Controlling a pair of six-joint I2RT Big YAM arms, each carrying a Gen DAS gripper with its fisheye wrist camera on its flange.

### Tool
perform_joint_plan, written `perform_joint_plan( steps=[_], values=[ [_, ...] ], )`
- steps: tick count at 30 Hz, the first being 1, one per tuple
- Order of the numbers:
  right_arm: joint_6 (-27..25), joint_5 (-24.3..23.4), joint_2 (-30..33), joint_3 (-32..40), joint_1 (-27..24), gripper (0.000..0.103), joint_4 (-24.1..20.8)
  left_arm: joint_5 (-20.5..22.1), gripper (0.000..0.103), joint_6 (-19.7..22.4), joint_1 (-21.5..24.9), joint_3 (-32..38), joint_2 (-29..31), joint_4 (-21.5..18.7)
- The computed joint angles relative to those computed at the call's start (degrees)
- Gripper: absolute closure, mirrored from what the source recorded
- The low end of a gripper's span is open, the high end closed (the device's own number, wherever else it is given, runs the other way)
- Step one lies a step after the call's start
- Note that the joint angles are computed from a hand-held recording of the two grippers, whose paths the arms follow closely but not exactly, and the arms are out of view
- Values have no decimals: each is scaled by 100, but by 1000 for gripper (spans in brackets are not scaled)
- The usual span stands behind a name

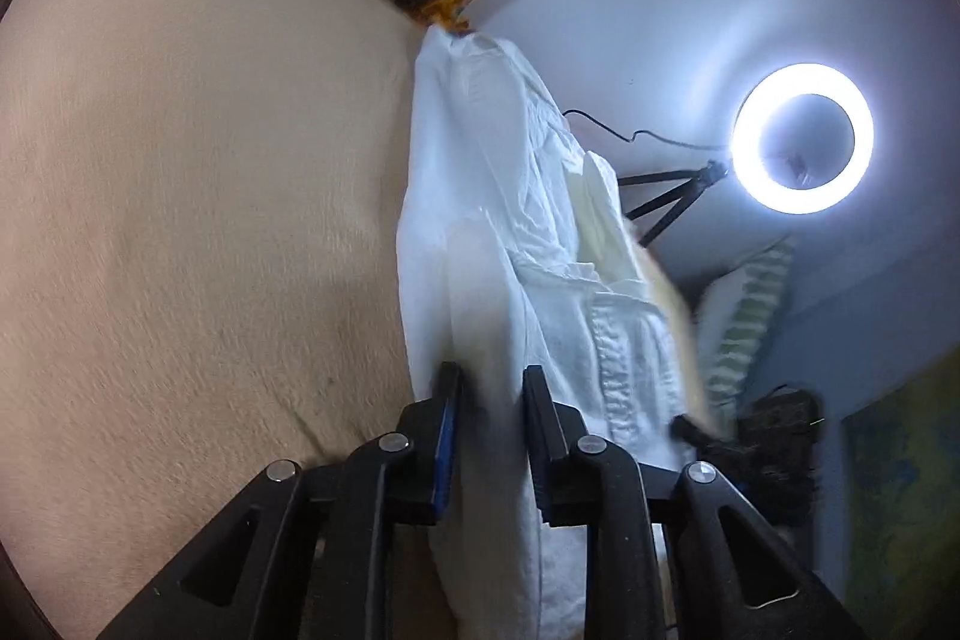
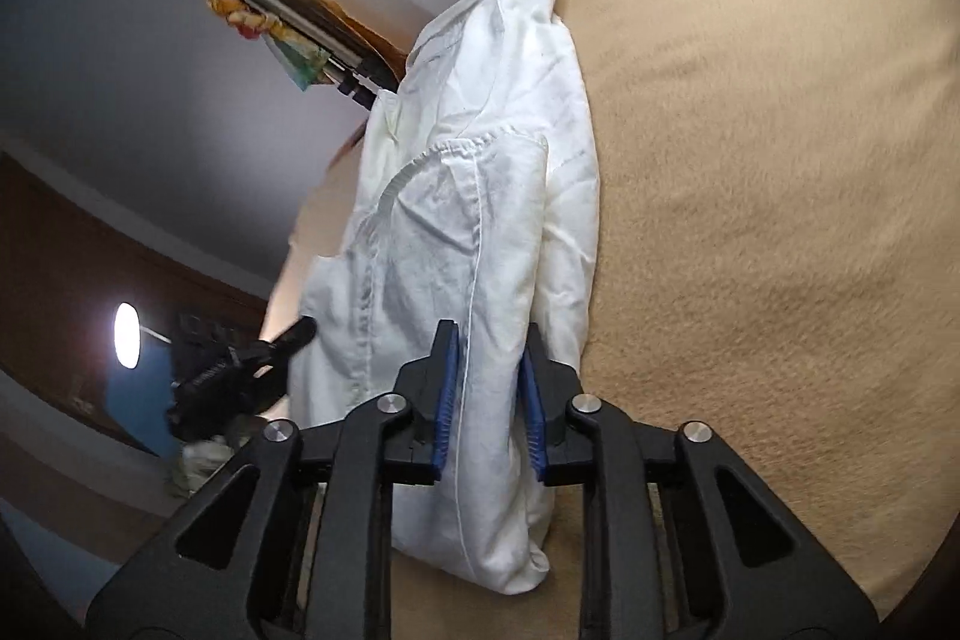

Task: Fold small clothes

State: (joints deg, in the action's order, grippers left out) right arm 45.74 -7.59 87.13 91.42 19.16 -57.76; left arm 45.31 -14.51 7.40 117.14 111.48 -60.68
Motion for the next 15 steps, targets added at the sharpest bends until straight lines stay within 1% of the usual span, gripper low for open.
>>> perform_joint_plan(
  steps=[1, 2, 3, 4, 6, 7, 8, 9, 10, 12, 14, 15],
  values=[
    [-195, 252, 42, 142, 53, 74, -196, -320, 75, 167, -48, -15, -84, 19],
    [-377, 484, 125, 337, 118, 71, -356, -572, 74, 277, -79, -67, -175, 75],
    [-514, 618, 198, 481, 155, 69, -443, -801, 71, 376, -109, -104, -257, 121],
    [-611, 680, 255, 581, 155, 68, -506, -1013, 69, 460, -139, -149, -351, 183],
    [-741, 749, 436, 788, 153, 68, -630, -1270, 68, 593, -141, -280, -538, 328],
    [-788, 707, 495, 827, 134, 68, -611, -1379, 68, 624, -160, -321, -608, 434],
    [-792, 573, 510, 806, 106, 76, -543, -1433, 68, 699, -179, -366, -675, 530],
    [-741, 453, 499, 767, 73, 91, -469, -1517, 68, 809, -197, -400, -736, 557],
    [-627, 411, 519, 770, 28, 91, -524, -1624, 68, 929, -231, -459, -811, 608],
    [-419, 557, 647, 896, -6, 91, -911, -1705, 68, 1164, -280, -551, -900, 653],
    [-478, 604, 699, 960, 7, 91, -1018, -1762, 66, 1436, -339, -626, -982, 601],
    [-467, 620, 713, 1007, 14, 87, -1044, -1763, 63, 1578, -379, -656, -1017, 553]
  ],
)
